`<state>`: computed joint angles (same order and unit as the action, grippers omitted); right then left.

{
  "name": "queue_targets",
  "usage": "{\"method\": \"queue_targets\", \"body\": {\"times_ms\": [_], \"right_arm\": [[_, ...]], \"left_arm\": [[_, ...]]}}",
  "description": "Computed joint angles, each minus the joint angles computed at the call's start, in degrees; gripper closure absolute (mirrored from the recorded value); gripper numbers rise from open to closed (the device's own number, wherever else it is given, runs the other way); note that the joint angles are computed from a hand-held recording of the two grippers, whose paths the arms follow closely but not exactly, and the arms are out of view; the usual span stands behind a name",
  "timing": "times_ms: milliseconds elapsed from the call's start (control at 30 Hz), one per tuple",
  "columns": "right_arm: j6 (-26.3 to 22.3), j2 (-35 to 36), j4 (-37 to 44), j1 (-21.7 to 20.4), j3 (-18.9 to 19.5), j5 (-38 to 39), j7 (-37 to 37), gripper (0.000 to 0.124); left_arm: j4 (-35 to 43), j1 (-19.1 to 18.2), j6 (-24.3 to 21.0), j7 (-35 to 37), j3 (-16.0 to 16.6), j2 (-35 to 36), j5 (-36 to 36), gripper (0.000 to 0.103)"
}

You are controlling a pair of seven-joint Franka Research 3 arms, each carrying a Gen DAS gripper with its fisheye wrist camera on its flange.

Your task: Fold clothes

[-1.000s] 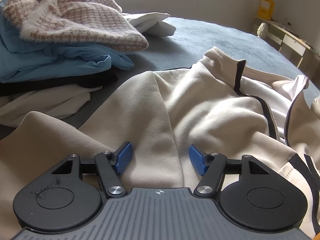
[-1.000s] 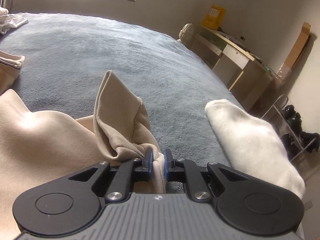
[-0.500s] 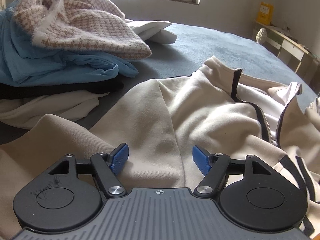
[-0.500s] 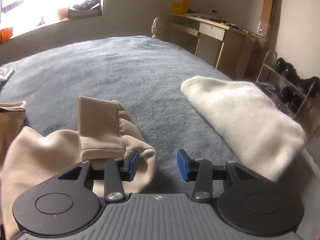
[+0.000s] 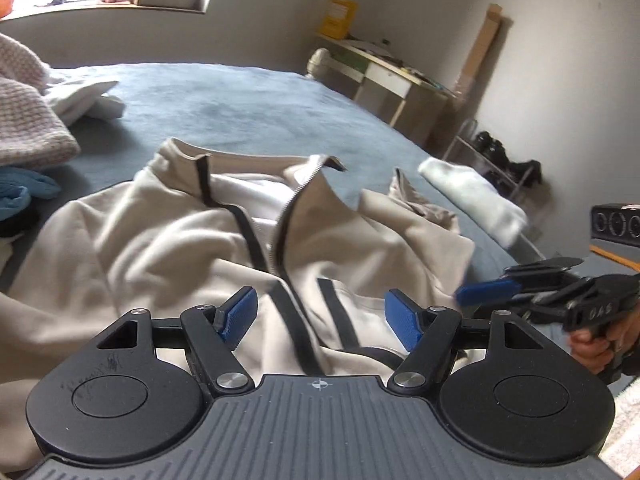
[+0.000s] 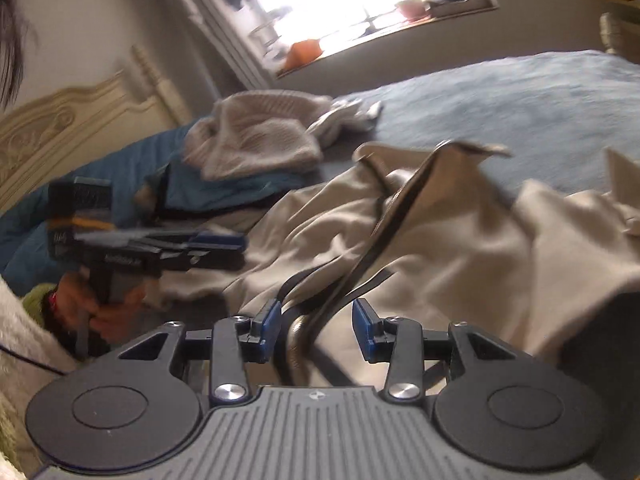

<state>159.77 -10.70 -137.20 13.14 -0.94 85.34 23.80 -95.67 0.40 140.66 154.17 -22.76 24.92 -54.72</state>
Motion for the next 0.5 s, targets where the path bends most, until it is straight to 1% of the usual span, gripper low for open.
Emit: {"method": "queue_targets", "body": {"times_ms": [33, 67, 167, 200, 267, 367, 400, 433, 467, 500], "right_arm": [[-0.77, 1.13, 0.54, 0.42, 0.39, -0.61, 0.05, 0.082], [-0.77, 2.17, 1.03, 0.81, 0.86, -0.77, -0.03, 0.082], [-0.28, 4.80, 2.34, 1.49, 1.84, -0.16, -0.21, 0.086], [-0.63, 5.20, 2.50, 1.57, 1.98, 0.54, -0.66, 0.086], [-1.38, 5.88, 2.80, 1.69, 2.30, 1.94, -1.82, 0.097], [-2.88, 6.08, 3.09, 1.96, 2.81, 4.09, -5.28, 0.107], [-3.39, 6.16, 3.19, 2.06, 2.96, 4.74, -6.39, 0.108], [-3.90, 6.25, 3.29, 2.17, 3.10, 5.36, -7.46, 0.108], [-4.21, 6.44, 3.46, 2.32, 3.31, 5.68, -8.41, 0.109], [-4.13, 6.82, 3.75, 2.54, 3.63, 5.47, -9.15, 0.109]], "left_arm": [[0.23, -0.28, -1.25, -1.25, 0.22, 0.21, 0.99, 0.039], [0.53, -0.53, -2.40, -2.59, 0.43, 0.48, 1.93, 0.047], [1.97, -1.14, -5.23, -8.08, 1.47, 1.51, 5.26, 0.056], [2.52, -1.25, -6.20, -9.91, 1.72, 1.90, 6.37, 0.056], [3.42, -0.98, -7.94, -12.44, 1.93, 2.35, 7.96, 0.057], [5.16, -0.54, -11.26, -15.87, 2.27, 3.11, 10.39, 0.056], [5.86, -0.40, -12.55, -16.96, 2.39, 3.41, 11.21, 0.056], [6.42, -0.42, -13.33, -18.03, 2.55, 3.67, 12.08, 0.053], [6.86, -0.48, -13.84, -18.96, 2.71, 3.89, 12.93, 0.049], [7.34, -0.56, -14.39, -19.79, 2.87, 4.17, 13.91, 0.048]]}}
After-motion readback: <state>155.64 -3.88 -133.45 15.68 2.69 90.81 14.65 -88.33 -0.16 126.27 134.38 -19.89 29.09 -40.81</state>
